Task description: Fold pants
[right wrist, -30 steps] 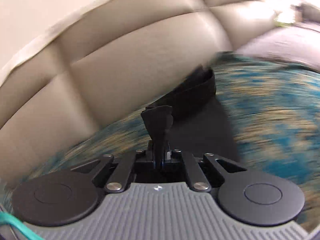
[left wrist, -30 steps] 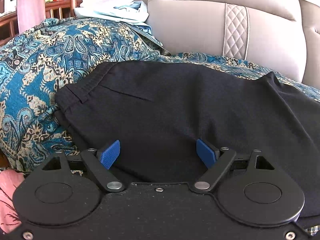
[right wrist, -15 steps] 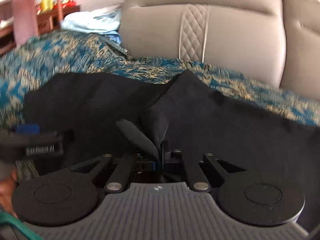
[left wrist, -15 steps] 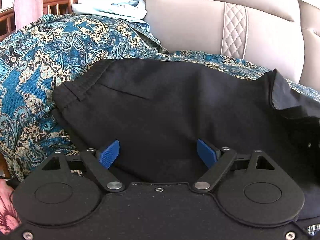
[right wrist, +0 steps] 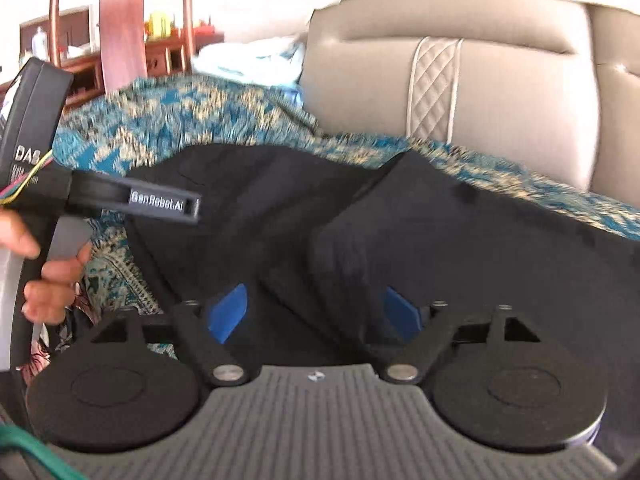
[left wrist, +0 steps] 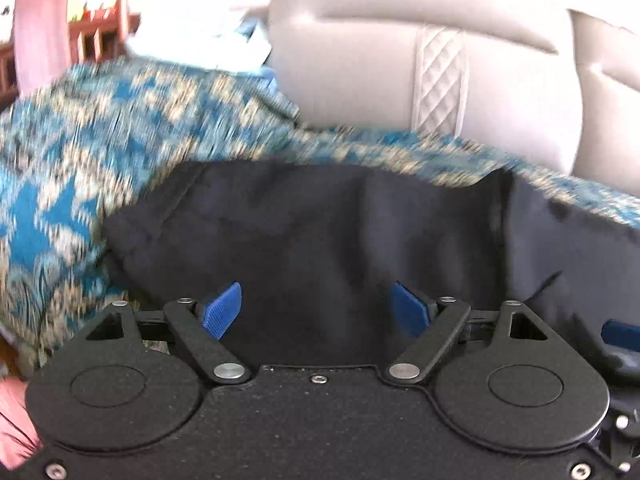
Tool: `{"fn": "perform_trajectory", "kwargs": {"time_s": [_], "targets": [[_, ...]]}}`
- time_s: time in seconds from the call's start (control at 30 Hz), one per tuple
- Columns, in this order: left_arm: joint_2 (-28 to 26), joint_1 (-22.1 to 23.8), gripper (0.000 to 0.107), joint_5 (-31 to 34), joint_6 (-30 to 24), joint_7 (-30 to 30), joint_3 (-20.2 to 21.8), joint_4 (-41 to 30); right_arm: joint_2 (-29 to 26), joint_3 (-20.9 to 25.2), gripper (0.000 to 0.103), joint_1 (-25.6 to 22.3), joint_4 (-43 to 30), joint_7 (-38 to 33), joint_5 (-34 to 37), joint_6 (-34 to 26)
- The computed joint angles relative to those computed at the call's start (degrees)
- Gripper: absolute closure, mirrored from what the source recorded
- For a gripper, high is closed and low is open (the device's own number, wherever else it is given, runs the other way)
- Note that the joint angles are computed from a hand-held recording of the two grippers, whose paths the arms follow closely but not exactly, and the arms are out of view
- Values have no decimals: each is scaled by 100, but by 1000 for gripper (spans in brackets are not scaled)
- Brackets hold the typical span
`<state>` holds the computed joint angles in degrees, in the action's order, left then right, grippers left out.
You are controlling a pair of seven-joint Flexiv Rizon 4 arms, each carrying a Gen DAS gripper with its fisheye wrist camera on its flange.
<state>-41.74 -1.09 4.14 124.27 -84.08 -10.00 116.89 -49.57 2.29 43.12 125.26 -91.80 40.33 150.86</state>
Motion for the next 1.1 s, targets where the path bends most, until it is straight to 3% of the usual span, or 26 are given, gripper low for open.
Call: {"fn": "perform_trajectory", "kwargs": {"time_s": [0.13, 0.27, 0.37, 0.5, 0.7, 0.9, 1.1], "targets": [[86, 136, 25, 508, 295, -58, -311, 34, -346, 18, 14, 216, -216, -24, 1171, 783], [89, 342, 25, 1147, 243, -235, -788, -28, -527, 104, 14, 83, -793, -516, 2808, 1199], [36, 7, 25, 1165, 301, -119, -668, -61, -606, 289, 14, -255, -956, -588, 3403, 1438], [-99, -509, 25, 919, 358, 174, -365, -31, -737, 674, 14, -694, -891, -326, 3534, 1585], [-265, -955, 25, 360, 369, 454, -50, 135, -1044, 971, 13, -945, -1055, -759, 3564, 1803], [-495, -838, 22, 421, 763, 489, -113, 228, -1215, 1076, 2, -1044, -1420, -1432, 3621, 1969], [-590, -492, 18, 706, 718, 298, -358, 184, -1311, 1203, 0, -1222, -1365, -1019, 3442, 2098]]}}
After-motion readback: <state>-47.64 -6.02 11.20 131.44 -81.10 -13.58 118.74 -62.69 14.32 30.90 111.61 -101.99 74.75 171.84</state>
